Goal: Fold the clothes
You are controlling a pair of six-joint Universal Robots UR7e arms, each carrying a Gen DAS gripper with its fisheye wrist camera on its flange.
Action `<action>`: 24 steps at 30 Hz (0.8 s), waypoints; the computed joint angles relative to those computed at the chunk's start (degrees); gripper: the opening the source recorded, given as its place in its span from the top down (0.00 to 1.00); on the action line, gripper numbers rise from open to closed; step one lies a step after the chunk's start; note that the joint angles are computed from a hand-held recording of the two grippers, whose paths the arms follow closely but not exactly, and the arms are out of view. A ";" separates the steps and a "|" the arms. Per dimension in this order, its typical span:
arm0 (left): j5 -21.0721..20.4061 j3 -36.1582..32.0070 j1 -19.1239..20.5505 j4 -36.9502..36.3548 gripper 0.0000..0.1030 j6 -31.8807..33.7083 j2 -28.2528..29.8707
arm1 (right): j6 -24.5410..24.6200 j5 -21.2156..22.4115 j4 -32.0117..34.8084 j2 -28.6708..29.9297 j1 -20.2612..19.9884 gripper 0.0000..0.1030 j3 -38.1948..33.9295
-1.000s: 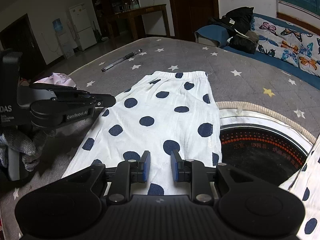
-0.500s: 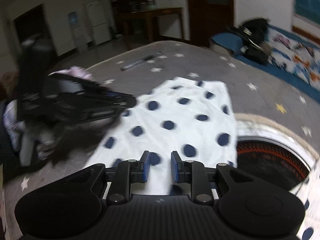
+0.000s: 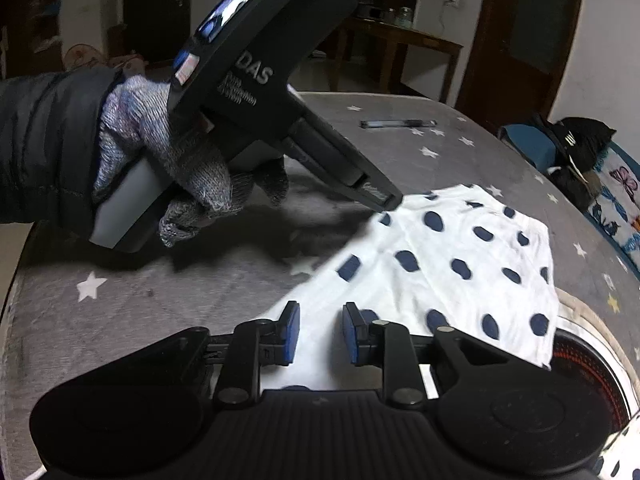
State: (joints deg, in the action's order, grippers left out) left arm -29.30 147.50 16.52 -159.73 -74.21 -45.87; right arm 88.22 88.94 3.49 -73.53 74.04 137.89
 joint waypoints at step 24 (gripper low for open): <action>-11.38 3.15 -13.14 1.45 0.99 -14.40 1.32 | 0.55 -3.50 5.11 -5.50 -5.00 0.66 0.74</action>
State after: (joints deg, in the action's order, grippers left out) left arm -40.68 150.65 3.38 -158.28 -88.61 -44.55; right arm 88.78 85.44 8.60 -79.03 69.04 138.64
